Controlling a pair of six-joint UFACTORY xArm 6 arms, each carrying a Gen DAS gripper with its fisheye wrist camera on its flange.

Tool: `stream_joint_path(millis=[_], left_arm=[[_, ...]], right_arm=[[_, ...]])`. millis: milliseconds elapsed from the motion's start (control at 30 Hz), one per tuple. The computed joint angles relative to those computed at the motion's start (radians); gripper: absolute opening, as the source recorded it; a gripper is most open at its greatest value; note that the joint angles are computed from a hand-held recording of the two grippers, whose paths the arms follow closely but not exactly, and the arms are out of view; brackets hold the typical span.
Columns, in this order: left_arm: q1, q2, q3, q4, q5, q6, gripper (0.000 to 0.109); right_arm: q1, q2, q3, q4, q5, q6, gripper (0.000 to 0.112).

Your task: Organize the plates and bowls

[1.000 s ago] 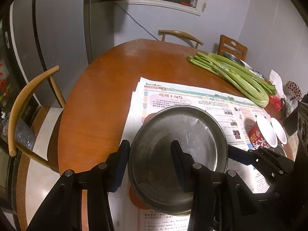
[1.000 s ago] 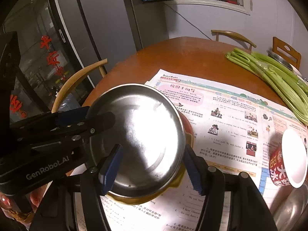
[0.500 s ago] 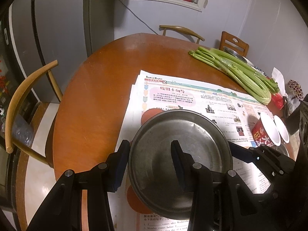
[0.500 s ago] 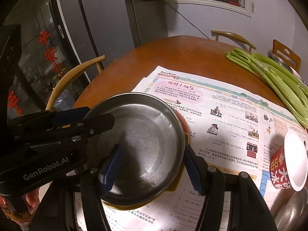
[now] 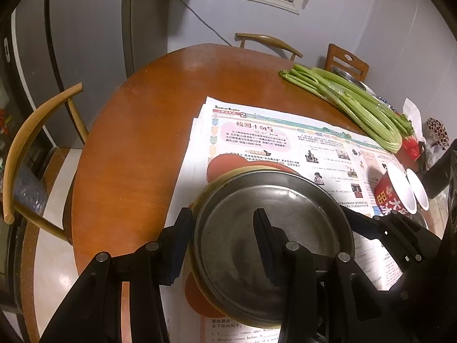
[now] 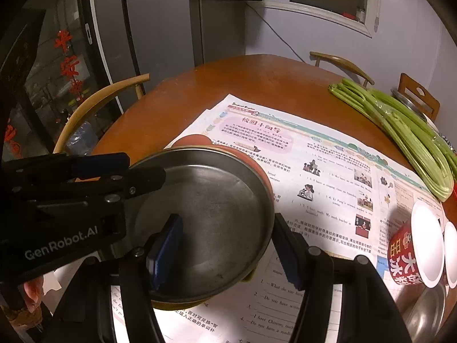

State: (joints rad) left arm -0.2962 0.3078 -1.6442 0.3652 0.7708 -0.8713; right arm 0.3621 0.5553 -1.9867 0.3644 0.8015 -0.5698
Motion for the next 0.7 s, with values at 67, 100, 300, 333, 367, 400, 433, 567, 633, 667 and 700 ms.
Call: stream_joint_path(millis=[67,100,300,333,367,400,433,567,633,667,700], left_arm=[[0.0,-0.001,0.002,0.002,-0.003,-0.003,0.045],[0.001,-0.002,0.005,0.002,-0.006,-0.005,0.045],[0.002,-0.009,0.013,-0.006,-0.015,-0.013,0.047],[0.003,-0.012,0.018,-0.007,-0.02,-0.014,0.047],[0.002,-0.016,0.021,-0.006,-0.023,-0.018,0.047],[0.002,-0.018,0.023,-0.002,-0.024,-0.021,0.047],[0.001,-0.021,0.024,0.004,-0.023,-0.026,0.047],[0.001,-0.036,0.036,0.021,-0.027,-0.043,0.047],[0.003,-0.05,0.051,0.025,-0.028,-0.056,0.047],[0.006,-0.057,0.06,0.021,-0.03,-0.062,0.047],[0.01,-0.067,0.072,0.016,-0.035,-0.07,0.047]], right_arm=[[-0.002,-0.002,0.003,0.009,0.001,-0.005,0.064],[-0.003,-0.002,0.003,0.01,0.0,-0.007,0.064],[-0.006,-0.016,0.029,0.027,-0.007,-0.023,0.064],[-0.009,-0.018,0.031,0.035,-0.003,-0.027,0.064],[-0.011,-0.018,0.029,0.043,0.004,-0.029,0.064],[-0.014,-0.016,0.026,0.052,0.012,-0.031,0.064],[-0.015,-0.016,0.026,0.057,0.016,-0.033,0.064],[-0.017,-0.027,0.041,0.065,0.013,-0.04,0.064],[-0.018,-0.035,0.052,0.08,0.006,-0.051,0.064],[-0.021,-0.041,0.058,0.093,0.003,-0.059,0.064],[-0.024,-0.046,0.064,0.105,-0.002,-0.065,0.064]])
